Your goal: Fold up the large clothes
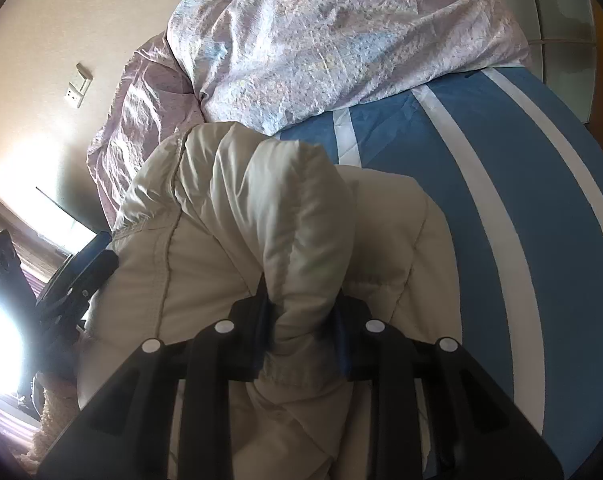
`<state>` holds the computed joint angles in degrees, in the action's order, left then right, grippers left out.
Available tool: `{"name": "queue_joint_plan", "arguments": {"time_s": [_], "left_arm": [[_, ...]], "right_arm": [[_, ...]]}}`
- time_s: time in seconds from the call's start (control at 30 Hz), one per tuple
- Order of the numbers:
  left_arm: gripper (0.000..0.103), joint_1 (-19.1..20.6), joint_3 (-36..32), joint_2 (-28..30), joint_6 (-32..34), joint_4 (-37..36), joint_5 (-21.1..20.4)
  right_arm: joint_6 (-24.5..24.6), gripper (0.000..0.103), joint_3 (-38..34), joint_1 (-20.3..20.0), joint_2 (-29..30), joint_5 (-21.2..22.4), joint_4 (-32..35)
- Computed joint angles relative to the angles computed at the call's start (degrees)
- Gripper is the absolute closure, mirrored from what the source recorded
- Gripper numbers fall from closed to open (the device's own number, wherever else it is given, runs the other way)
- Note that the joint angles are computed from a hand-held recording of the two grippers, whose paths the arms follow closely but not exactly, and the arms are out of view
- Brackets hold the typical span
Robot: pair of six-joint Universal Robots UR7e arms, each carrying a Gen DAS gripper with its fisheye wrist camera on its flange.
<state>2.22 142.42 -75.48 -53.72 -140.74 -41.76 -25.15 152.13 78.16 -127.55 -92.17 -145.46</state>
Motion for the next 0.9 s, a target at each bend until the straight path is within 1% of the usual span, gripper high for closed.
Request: {"name": "queue_joint_plan", "arguments": {"time_s": [0.1, 0.23, 0.4, 0.53, 0.73, 0.9], "left_arm": [[0.026, 0.4, -0.1, 1.0, 0.7, -1.1, -0.9], [0.025, 0.4, -0.3, 2.5, 0.7, -1.7, -1.6], [0.023, 0.1, -0.3, 4.4, 0.3, -1.5, -1.4], [0.022, 0.0, -0.6, 5.7, 0.0, -0.9, -1.1], [0.021, -0.1, -0.8, 7.2, -0.2, -1.2, -0.7], [0.020, -0.1, -0.8, 8.5, -0.6, -1.6, 0.3]], "right_arm": [[-0.1, 0.076, 0.1, -0.2, -0.5, 0.0, 0.2], [-0.5, 0.076, 0.3, -1.7, -1.3, 1.1, 0.8], [-1.9, 0.074, 1.0, -4.7, -2.3, 3.6, 1.0], [-3.9, 0.074, 1.8, -8.2, -3.6, 6.4, 1.6], [-6.1, 0.074, 2.1, -12.4, -4.6, 9.9, 2.9], [-6.5, 0.074, 2.1, -13.5, -3.8, 10.8, 2.6]]}}
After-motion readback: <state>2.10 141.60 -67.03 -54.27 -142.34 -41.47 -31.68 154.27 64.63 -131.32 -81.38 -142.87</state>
